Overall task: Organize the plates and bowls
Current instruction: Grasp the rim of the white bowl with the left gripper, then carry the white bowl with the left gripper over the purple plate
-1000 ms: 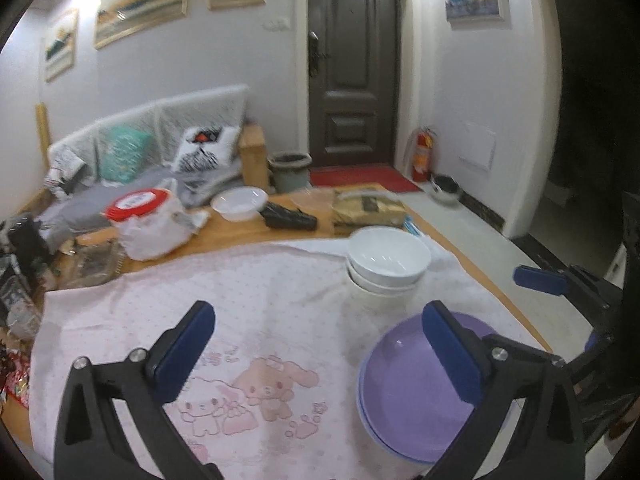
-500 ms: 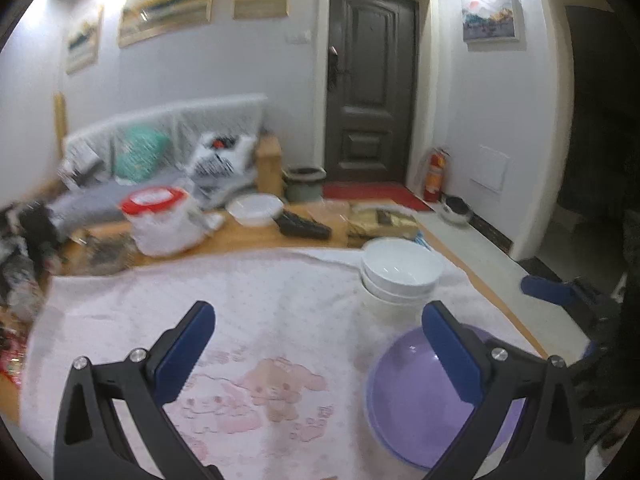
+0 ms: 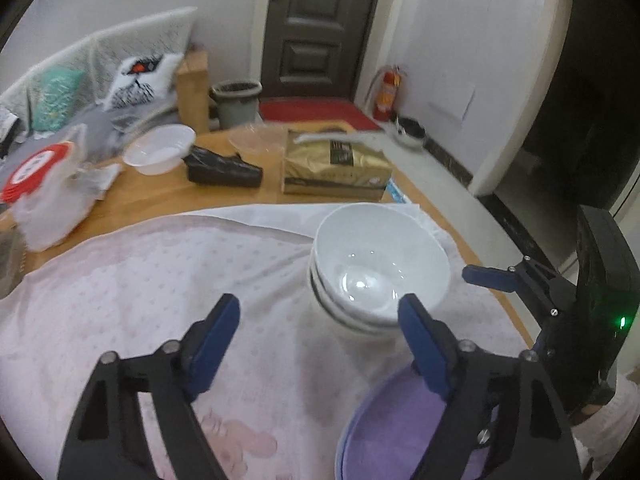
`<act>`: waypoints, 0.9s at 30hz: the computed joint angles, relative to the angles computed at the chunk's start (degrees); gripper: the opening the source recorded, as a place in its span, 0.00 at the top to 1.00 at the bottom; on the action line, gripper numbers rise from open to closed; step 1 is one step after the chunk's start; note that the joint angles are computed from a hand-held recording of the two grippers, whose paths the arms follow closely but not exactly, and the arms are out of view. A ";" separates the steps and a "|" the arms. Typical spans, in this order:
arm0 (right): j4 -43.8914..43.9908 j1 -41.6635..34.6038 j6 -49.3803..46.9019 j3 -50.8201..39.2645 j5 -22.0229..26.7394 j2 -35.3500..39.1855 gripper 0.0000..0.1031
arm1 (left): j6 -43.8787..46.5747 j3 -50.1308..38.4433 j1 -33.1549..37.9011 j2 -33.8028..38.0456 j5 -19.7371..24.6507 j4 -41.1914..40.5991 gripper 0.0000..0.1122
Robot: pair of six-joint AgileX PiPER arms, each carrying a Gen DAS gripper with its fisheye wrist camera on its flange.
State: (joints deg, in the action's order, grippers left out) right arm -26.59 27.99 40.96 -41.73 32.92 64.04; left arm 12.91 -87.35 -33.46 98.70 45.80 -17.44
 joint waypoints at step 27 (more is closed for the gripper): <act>36.34 -15.42 -43.71 -9.47 -2.48 19.76 0.01 | -3.98 -33.52 -2.25 27.42 19.14 3.85 0.76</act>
State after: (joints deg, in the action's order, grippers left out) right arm 9.75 12.57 -2.74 -51.20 30.44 83.80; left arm 8.93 -120.87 -35.71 126.12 64.94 -13.59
